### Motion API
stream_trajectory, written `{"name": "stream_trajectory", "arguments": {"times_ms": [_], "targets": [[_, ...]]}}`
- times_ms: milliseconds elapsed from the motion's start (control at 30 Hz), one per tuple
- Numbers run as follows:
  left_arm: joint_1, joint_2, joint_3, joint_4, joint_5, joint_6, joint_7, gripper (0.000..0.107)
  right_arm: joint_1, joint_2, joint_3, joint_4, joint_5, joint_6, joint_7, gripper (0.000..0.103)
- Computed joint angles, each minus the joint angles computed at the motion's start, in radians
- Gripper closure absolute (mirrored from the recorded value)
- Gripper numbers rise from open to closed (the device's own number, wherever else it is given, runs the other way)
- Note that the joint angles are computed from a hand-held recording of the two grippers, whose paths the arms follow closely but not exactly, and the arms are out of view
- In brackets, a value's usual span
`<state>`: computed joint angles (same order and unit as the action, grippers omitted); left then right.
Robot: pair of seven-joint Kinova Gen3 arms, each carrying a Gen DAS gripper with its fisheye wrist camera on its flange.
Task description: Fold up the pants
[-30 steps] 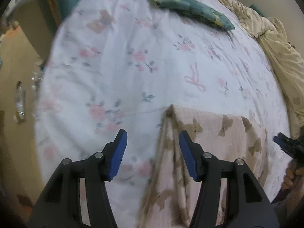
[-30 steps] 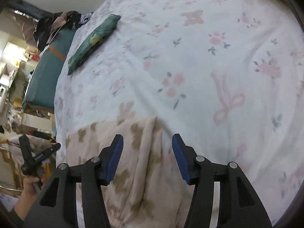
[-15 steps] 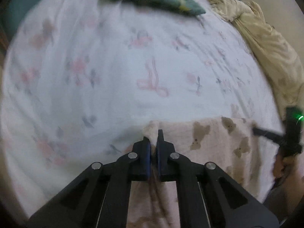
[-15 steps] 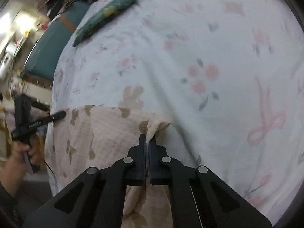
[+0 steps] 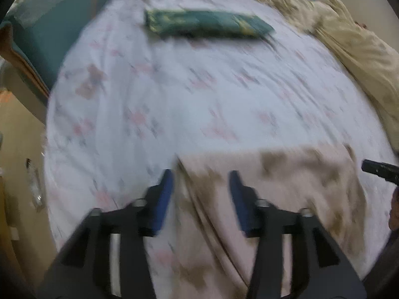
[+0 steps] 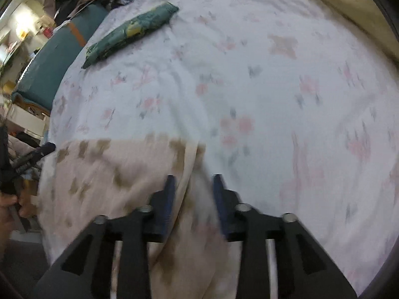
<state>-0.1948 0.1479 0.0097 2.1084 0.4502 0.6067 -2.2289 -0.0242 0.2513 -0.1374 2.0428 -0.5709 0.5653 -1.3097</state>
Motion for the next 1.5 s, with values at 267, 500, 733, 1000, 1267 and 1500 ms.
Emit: {"name": "stream_trajectory", "arguments": {"times_ms": [267,500,733,1000,1267,1500], "targets": [[0.013,-0.024,0.007,0.057,-0.102,0.221,0.122,0.059,-0.095,-0.121,0.021,0.112,0.053,0.106,-0.158,0.063],[0.173,-0.015,-0.098,0.087,-0.297,0.17,0.243,0.054,-0.308,-0.027,0.129,0.075,0.248,0.24,-0.323,0.063],[-0.001,-0.129,-0.058,0.062,-0.137,0.153,0.112,0.038,-0.104,-0.158,0.033,0.09,0.032,0.144,-0.132,0.045],[-0.094,0.083,0.049,-0.096,-0.085,0.086,0.146,0.025,-0.049,0.033,0.062,-0.087,0.025,0.074,-0.074,0.032],[0.02,0.254,0.025,-0.224,-0.085,0.132,0.127,0.105,-0.003,0.203,-0.018,-0.191,0.058,0.085,-0.059,0.065],[0.001,0.175,0.074,-0.232,-0.101,0.157,0.058,0.106,0.008,0.152,-0.054,-0.2,0.082,0.079,0.038,0.101]]}}
